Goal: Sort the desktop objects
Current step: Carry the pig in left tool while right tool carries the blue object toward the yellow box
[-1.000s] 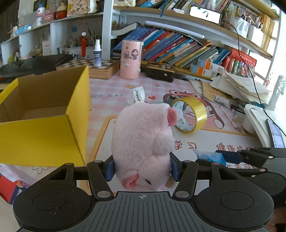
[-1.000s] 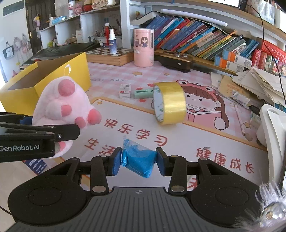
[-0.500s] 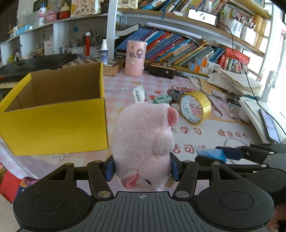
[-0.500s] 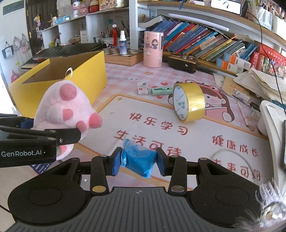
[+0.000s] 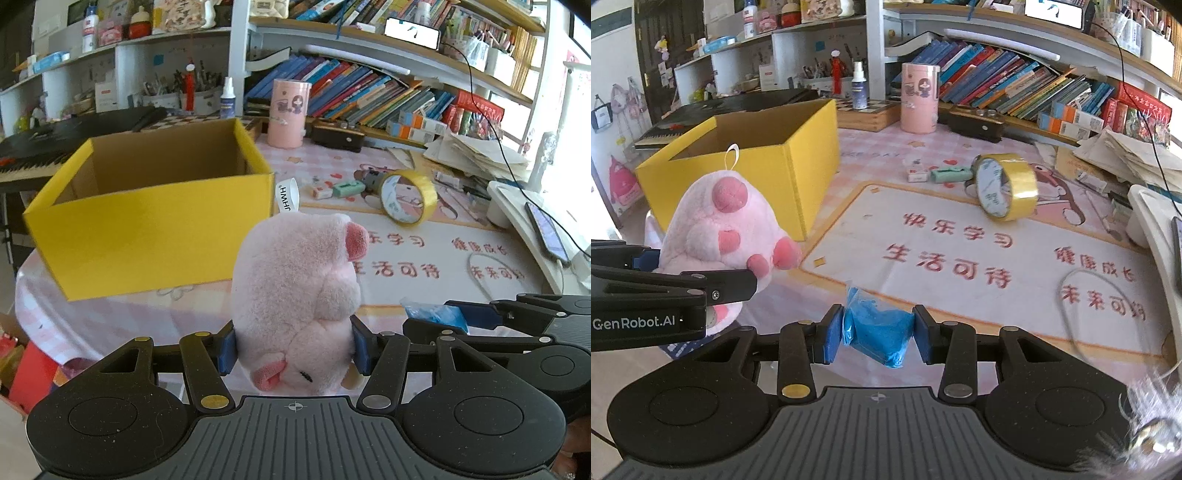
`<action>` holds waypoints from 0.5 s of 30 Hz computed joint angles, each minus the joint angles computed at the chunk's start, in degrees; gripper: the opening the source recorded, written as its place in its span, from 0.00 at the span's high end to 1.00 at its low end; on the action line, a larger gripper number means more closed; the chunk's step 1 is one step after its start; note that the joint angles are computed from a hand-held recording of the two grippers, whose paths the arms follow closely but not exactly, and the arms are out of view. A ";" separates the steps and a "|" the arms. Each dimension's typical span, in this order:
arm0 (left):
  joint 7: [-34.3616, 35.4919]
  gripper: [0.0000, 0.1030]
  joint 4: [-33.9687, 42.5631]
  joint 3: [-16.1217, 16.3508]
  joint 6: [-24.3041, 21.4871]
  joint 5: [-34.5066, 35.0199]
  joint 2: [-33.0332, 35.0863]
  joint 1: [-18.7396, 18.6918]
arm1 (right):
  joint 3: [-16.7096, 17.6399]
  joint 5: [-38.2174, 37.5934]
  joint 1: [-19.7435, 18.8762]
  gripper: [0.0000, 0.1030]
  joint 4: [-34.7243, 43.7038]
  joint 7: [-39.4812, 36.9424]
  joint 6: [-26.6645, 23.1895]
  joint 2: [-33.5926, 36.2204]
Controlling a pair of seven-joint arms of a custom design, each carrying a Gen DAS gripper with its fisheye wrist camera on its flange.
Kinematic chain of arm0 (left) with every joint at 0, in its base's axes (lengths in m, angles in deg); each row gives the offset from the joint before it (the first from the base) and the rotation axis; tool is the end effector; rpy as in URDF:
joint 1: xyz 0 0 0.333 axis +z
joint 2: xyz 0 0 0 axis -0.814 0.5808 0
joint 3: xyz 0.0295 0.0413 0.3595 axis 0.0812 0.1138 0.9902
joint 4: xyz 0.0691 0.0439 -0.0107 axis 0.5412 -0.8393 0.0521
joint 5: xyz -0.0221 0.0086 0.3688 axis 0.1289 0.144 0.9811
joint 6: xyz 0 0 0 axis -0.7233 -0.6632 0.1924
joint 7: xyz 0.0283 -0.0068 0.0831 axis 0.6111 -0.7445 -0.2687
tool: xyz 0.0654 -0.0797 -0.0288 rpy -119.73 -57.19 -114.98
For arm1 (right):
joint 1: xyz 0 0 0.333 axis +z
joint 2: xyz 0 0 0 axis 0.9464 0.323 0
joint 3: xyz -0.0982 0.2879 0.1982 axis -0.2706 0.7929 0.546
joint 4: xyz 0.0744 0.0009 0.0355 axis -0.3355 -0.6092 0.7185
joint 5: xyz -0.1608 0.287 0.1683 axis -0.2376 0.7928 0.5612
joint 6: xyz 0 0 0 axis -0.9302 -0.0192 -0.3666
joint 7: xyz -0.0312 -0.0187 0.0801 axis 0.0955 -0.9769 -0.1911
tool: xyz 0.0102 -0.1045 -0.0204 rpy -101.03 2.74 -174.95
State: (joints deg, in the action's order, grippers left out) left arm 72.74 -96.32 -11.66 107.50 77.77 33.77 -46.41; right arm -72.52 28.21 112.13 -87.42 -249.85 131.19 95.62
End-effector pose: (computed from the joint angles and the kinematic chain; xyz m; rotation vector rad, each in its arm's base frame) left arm 0.6965 -0.2170 0.3531 -1.2979 2.2801 -1.0926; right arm 0.6228 0.4051 0.3452 -1.5917 1.8582 -0.7946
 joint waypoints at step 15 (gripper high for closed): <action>-1.75 0.44 -6.55 -1.40 3.67 1.07 -2.75 6.80 | 0.61 6.48 2.79 0.64 8.56 -7.30 -0.29 5.54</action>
State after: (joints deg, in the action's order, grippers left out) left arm 70.99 -102.87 -13.06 111.16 78.85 31.01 -39.61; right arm -71.92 34.69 114.91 -78.86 -257.15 130.90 101.15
